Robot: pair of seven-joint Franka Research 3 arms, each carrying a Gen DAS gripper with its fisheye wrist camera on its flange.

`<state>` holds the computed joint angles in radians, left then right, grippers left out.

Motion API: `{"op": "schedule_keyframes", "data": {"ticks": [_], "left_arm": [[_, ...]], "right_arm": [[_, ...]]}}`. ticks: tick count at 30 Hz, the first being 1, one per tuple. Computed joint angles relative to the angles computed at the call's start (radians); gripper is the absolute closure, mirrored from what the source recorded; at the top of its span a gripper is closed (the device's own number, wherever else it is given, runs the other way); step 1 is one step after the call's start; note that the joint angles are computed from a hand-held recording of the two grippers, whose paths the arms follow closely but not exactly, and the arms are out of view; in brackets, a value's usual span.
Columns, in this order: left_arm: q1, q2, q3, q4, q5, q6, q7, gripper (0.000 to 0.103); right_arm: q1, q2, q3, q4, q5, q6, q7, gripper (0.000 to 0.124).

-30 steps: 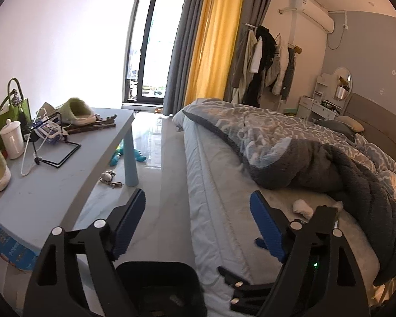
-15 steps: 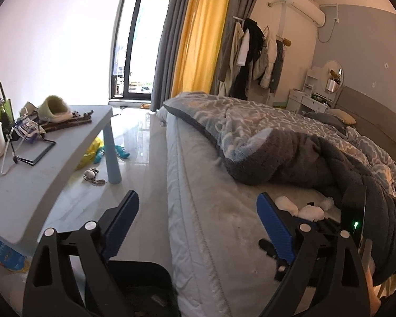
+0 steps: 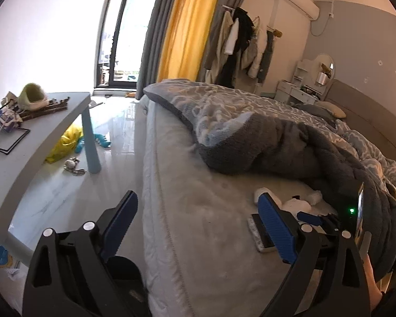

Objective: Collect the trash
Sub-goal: 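Move the right gripper back to the bed and grasp the blue diaper pack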

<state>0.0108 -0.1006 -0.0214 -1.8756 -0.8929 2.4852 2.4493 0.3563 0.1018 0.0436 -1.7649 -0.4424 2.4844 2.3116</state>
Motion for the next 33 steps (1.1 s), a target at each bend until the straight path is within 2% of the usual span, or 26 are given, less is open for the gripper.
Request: {"op": "schedule_keyframes", "data": {"ticks": [7,13,20,21,23,33], "left_arm": [[-0.028,-0.004,-0.019,-0.027,0.006,0.046,-0.001,0.005],[-0.046,0.01,-0.033,-0.03,0.021,0.023,-0.021,0.005],[-0.069,0.01,-0.054,-0.052,0.067,0.05,-0.034,0.004],[-0.071,0.011,-0.055,-0.053,0.072,0.05,-0.036,0.004],[-0.078,0.013,-0.06,-0.059,0.088,0.058,-0.044,0.004],[-0.106,0.04,-0.089,-0.077,0.194,0.035,-0.086,0.004]], "right_arm": [[-0.03,-0.056,-0.002,-0.084,-0.004,0.012,0.02,0.037],[-0.068,-0.093,0.006,-0.155,0.062,0.064,0.0,0.034],[-0.072,-0.079,0.021,-0.154,0.113,0.07,-0.054,0.034],[-0.07,-0.079,0.021,-0.154,0.107,0.065,-0.053,0.035],[-0.071,-0.083,0.019,-0.163,0.122,0.073,-0.062,0.048],[-0.106,-0.167,0.025,-0.258,0.173,0.111,-0.089,0.05]]}}
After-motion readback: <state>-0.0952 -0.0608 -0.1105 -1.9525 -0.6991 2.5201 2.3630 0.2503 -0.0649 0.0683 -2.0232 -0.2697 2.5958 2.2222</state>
